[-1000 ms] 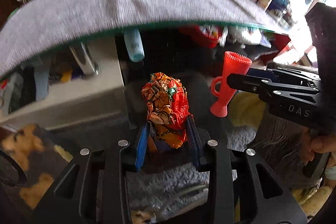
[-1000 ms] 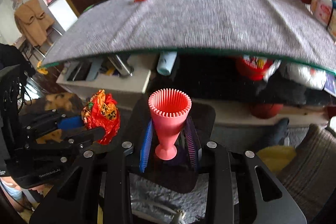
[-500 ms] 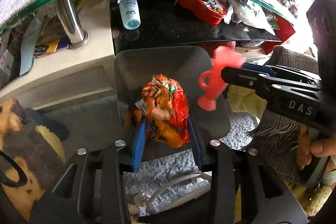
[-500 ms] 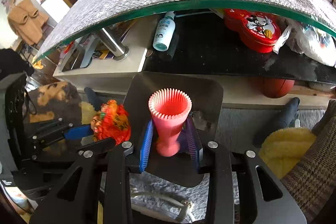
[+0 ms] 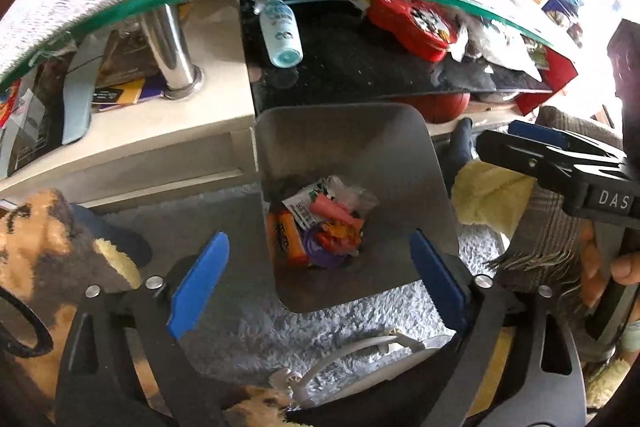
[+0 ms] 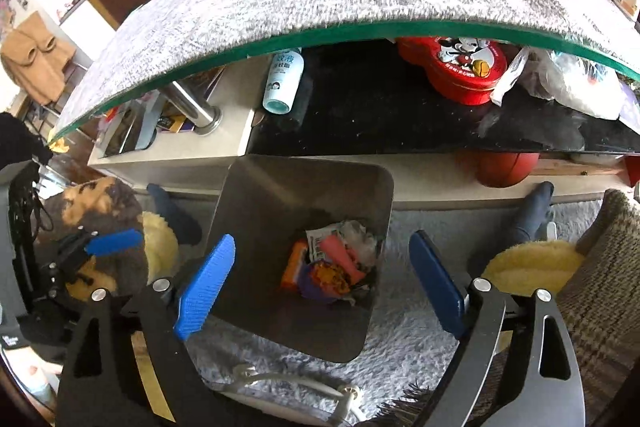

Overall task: Collect trash
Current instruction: 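Grasp the orange paper cone with the left tool while the right tool grasps the blue-capped bottle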

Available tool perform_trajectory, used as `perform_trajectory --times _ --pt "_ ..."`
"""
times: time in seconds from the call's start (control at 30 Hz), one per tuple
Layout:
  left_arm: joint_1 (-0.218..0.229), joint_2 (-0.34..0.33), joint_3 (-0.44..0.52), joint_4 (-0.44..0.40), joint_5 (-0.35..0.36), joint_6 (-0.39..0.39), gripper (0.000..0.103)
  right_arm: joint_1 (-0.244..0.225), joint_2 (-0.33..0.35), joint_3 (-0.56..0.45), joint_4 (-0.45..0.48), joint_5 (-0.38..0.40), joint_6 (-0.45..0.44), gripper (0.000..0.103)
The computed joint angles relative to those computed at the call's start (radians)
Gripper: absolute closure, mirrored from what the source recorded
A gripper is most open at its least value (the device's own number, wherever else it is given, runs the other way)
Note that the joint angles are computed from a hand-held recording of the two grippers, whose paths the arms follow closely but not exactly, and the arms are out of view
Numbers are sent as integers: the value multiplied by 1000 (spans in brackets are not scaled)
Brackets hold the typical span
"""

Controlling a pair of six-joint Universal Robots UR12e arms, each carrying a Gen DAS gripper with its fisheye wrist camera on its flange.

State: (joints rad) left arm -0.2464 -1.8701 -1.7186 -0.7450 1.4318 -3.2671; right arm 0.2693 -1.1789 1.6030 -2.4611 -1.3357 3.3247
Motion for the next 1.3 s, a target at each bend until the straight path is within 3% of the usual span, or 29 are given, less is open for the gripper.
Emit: perform_trajectory --times 0.33,0.6,0.73,0.93,1.13,1.23,1.3 --pt "19 17 21 43 8 -8 10 -10 2 -44 -15 39 -8 13" --pt "47 -4 98 86 69 -26 8 -13 52 -182 -46 -56 -57 10" --pt "56 -43 171 75 107 2 8 -13 122 -300 5 -95 -69 9" --pt "71 -141 314 17 93 -7 8 -4 240 -476 49 -102 -70 9" --pt "64 -242 447 34 181 8 8 3 356 -652 97 -123 -51 11" --pt "71 -278 500 36 169 4 11 -2 404 -728 140 -100 -30 24" --pt "73 -301 533 42 166 4 18 -2 428 -766 159 -100 -26 32"
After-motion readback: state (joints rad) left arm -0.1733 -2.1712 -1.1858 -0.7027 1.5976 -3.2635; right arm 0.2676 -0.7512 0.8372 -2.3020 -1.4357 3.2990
